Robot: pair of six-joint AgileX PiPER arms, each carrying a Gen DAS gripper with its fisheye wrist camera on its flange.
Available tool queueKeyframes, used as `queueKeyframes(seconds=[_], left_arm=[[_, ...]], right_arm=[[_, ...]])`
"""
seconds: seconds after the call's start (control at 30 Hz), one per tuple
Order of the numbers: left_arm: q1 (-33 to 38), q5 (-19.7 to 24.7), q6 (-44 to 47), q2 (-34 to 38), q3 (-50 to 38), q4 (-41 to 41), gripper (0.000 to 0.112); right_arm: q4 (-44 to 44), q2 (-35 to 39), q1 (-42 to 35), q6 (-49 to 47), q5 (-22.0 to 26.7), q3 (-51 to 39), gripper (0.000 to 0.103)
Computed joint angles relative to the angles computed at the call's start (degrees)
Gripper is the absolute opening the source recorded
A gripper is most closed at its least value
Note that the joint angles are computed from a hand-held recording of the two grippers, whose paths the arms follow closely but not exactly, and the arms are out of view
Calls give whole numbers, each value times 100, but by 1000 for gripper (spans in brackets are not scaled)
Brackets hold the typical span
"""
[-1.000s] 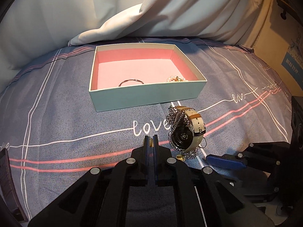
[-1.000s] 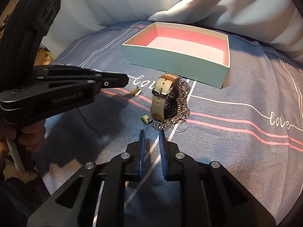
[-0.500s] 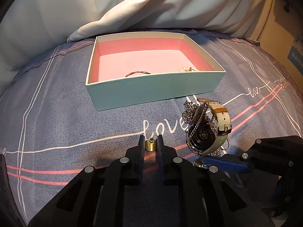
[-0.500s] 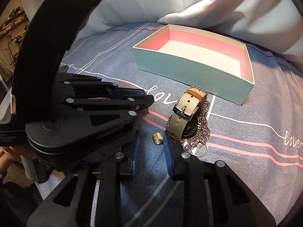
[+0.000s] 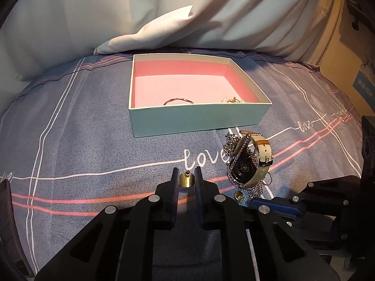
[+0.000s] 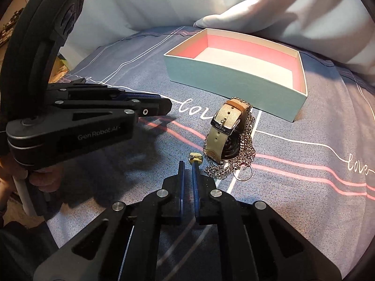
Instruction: Organize jewelry
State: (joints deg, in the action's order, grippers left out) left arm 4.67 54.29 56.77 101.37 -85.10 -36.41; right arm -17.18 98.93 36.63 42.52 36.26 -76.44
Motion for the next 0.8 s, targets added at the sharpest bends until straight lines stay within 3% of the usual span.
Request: queueKeyframes(seconds=[0.17, 0.3, 0.67, 0.8], left_arm=[[55, 97, -25, -32, -36, -72, 13], [91, 123, -12, -61, -17, -90, 13], [175, 254, -69, -51, -118, -157, 13], [136, 316, -95, -63, -201, -213, 13]], right_arm=[[-120, 450, -64, 43, 284, -541, 8], [-59, 641, -172, -86, 333, -775, 18], [-360, 489, -59, 144, 222, -579, 16], [-257, 520, -37, -72, 476, -764, 16]])
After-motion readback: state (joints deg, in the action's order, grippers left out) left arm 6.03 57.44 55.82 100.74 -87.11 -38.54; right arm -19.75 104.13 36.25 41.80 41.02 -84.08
